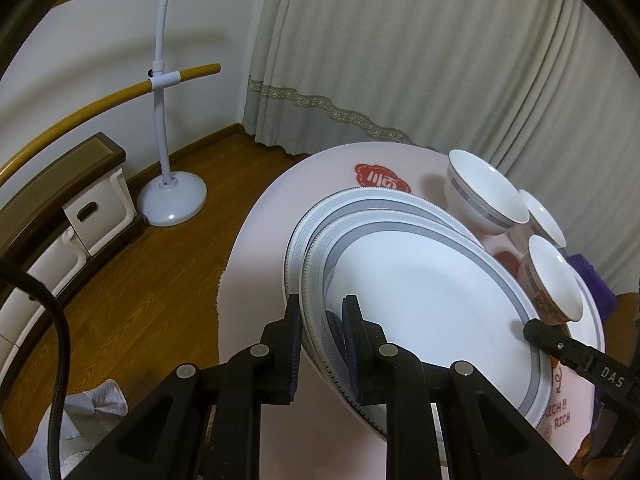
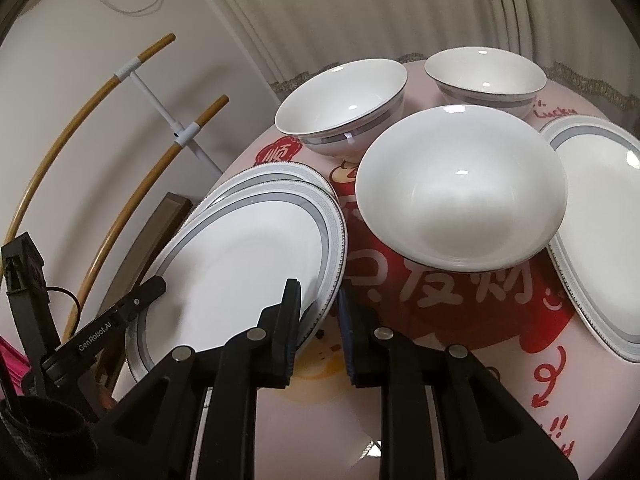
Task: Organize plates and bowls
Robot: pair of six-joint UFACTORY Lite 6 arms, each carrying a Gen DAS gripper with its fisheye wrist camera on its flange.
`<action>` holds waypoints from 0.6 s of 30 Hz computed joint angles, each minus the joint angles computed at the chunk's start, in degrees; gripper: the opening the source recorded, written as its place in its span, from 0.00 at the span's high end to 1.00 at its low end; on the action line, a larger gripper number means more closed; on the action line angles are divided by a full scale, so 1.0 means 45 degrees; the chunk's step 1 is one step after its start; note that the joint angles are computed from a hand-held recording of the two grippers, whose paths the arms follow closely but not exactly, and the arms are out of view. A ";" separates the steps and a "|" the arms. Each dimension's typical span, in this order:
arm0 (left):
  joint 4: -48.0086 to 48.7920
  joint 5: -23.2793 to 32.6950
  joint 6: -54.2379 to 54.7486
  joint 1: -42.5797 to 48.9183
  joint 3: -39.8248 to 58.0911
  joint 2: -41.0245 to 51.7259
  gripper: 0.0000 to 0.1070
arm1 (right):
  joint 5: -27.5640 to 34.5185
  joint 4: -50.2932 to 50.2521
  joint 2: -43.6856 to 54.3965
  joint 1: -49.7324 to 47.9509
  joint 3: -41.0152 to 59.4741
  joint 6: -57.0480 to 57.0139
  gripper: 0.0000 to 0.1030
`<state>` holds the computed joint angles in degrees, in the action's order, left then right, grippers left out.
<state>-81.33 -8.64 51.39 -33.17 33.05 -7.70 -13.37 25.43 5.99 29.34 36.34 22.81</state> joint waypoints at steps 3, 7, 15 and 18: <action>-0.0307 -0.0040 0.0238 -0.0062 0.0096 0.0074 0.85 | 0.0105 0.0288 -0.0300 0.0039 -0.0202 -0.0224 0.80; -0.0540 -0.0050 0.0416 -0.0084 0.0120 0.0066 0.85 | -0.0014 0.0417 -0.0722 0.0156 -0.0606 -0.0292 0.80; -0.2848 -0.0517 0.2730 -0.0537 -0.0028 -0.0281 0.84 | -0.0272 -0.0528 -0.1335 0.0332 -0.1252 0.0602 0.80; -0.3242 -0.0578 0.3040 -0.0614 -0.0046 -0.0371 0.84 | -0.0121 -0.0827 -0.1464 0.0321 -0.1276 0.0868 0.80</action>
<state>-95.92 -11.25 65.07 -35.94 32.84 -9.37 -13.91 21.70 -0.59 30.78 30.60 26.71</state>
